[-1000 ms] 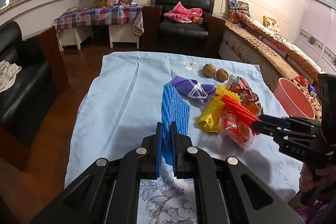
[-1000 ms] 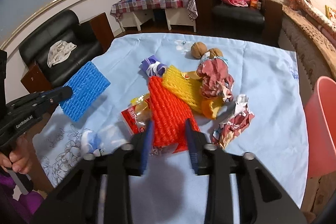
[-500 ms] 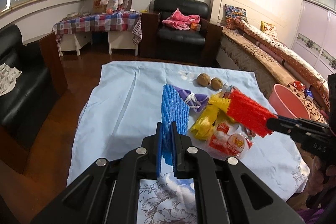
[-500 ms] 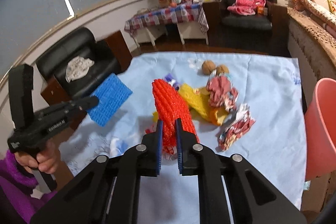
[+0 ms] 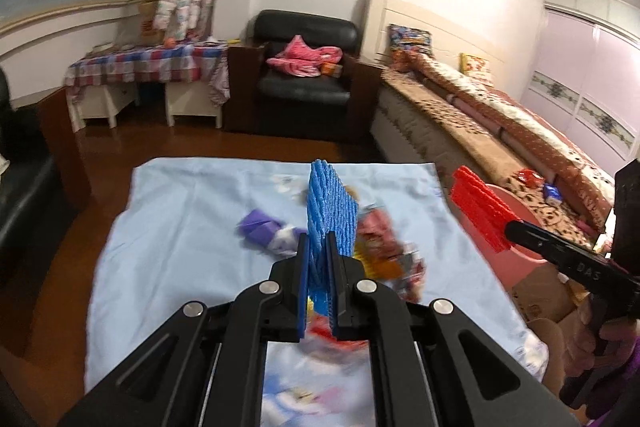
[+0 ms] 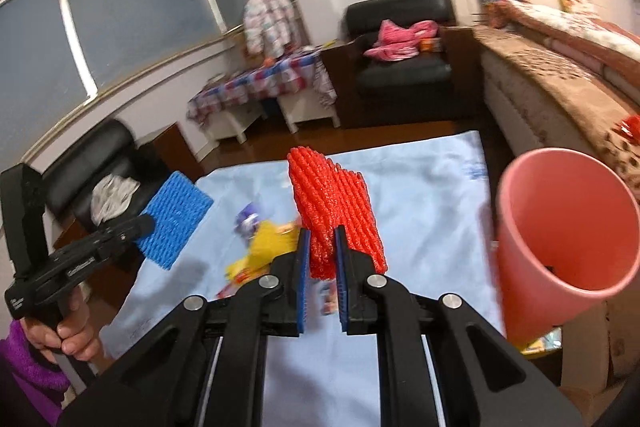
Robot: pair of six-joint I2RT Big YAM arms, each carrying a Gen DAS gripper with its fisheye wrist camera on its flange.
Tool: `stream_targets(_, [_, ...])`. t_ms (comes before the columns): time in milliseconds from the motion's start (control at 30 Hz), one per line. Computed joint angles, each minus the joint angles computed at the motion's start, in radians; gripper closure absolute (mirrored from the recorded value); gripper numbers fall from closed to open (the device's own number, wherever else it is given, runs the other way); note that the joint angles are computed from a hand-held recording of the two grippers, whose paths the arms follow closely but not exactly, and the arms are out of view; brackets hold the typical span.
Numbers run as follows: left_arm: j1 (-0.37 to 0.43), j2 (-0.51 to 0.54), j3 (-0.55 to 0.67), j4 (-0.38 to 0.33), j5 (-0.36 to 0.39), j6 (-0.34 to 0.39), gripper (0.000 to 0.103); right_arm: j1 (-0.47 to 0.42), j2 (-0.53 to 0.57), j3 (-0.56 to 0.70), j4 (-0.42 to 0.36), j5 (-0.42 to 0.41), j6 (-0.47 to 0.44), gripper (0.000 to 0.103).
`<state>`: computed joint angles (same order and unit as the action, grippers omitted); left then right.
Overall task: Collect trash
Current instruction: 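Carry both foam nets over the pink bucket and open both tools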
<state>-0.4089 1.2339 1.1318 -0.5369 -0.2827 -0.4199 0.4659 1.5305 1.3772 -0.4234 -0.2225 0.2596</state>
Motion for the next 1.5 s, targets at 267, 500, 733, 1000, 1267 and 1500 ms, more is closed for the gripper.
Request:
stream_targets(267, [-0.078,0.177,0.17,0.04,0.059,0.017,0.096,-0.098,-0.025,-0.067,0.04,0.092,0.043,0.091])
stream_targets(500, [-0.144,0.356,0.366,0.009,0.094,0.073,0.096,-0.181,-0.027,-0.113,0.079,0.12,0.089,0.091])
stream_targets(733, [-0.193,0.522,0.561,-0.039,0.113,0.111,0.096,-0.226,-0.009,-0.129,0.096,0.135,0.089,0.091])
stream_targets(1000, [-0.216,0.695,0.768,-0.117,0.129,0.121,0.096,-0.266,0.033,-0.103,0.1,0.127,0.119,0.091])
stream_targets(1267, [-0.213,0.817,0.921,-0.207,0.173,0.097,0.096,-0.284,0.07,-0.072,0.076,0.14,0.121,0.091])
stream_targets(1500, [-0.216,0.854,0.974,-0.233,0.192,0.125,0.08,-0.297,0.102,-0.045,0.038,0.134,0.151,0.073])
